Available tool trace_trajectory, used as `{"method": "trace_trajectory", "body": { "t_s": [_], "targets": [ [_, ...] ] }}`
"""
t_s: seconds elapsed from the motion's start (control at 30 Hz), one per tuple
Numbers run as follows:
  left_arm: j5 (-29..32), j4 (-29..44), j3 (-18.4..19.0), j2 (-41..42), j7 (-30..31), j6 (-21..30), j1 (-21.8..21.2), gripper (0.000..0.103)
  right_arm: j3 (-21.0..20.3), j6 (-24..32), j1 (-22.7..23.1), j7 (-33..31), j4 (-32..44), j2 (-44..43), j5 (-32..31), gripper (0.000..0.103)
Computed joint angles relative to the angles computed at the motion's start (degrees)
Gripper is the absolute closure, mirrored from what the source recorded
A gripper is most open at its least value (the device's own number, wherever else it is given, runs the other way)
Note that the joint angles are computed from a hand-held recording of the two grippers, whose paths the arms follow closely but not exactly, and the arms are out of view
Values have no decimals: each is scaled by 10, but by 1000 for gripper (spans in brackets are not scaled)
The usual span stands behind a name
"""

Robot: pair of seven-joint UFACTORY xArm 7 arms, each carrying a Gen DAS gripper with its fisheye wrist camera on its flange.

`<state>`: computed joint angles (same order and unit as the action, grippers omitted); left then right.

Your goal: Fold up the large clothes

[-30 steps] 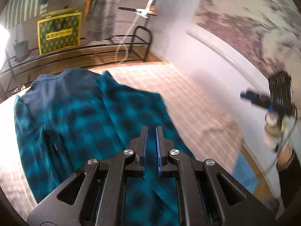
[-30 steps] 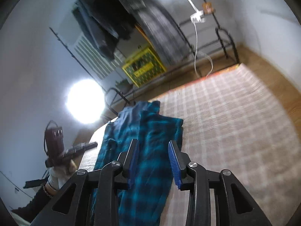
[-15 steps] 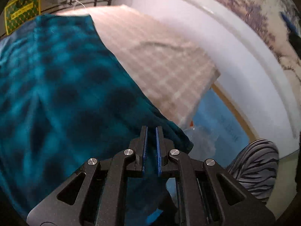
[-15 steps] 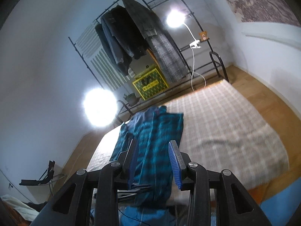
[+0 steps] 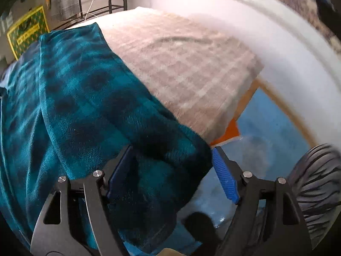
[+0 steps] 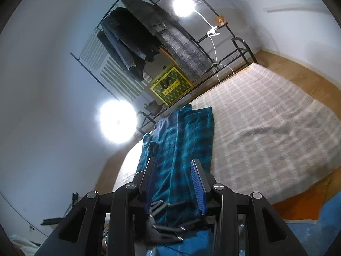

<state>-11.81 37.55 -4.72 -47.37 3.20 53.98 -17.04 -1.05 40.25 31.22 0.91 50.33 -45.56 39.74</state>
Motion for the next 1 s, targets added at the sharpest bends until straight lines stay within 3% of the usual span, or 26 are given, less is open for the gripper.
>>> {"method": "trace_trajectory", "body": {
  "t_s": [0.2,0.3,0.4,0.47,0.63,0.7,0.77,1.0],
  "targets": [
    [54,-29,-46,-5,-16,-56,12,23,-9,-37,25,-29,-1,54,37,68],
    [71,-45,-47,-13,-19,-79,6,27,-22,-48,39,-54,8,89,72,67],
    [51,-53,-14,-20,-1,-95,-17,45,-28,-53,42,-77,23,136,110,67],
    [22,-51,14,-25,6,-94,-29,87,-26,-51,39,-93,34,173,137,67],
    [-64,-39,77,-33,8,-66,-32,90,0,-40,18,-108,75,266,165,66],
    [-104,-39,99,-44,2,-60,-29,90,13,-33,6,-110,100,307,166,60],
    [-127,-39,108,-54,3,-62,-23,90,25,-26,-6,-116,127,349,167,48],
    [-148,-46,90,-65,2,-67,-13,90,77,-12,-49,-94,197,456,153,48]
  ]
}}
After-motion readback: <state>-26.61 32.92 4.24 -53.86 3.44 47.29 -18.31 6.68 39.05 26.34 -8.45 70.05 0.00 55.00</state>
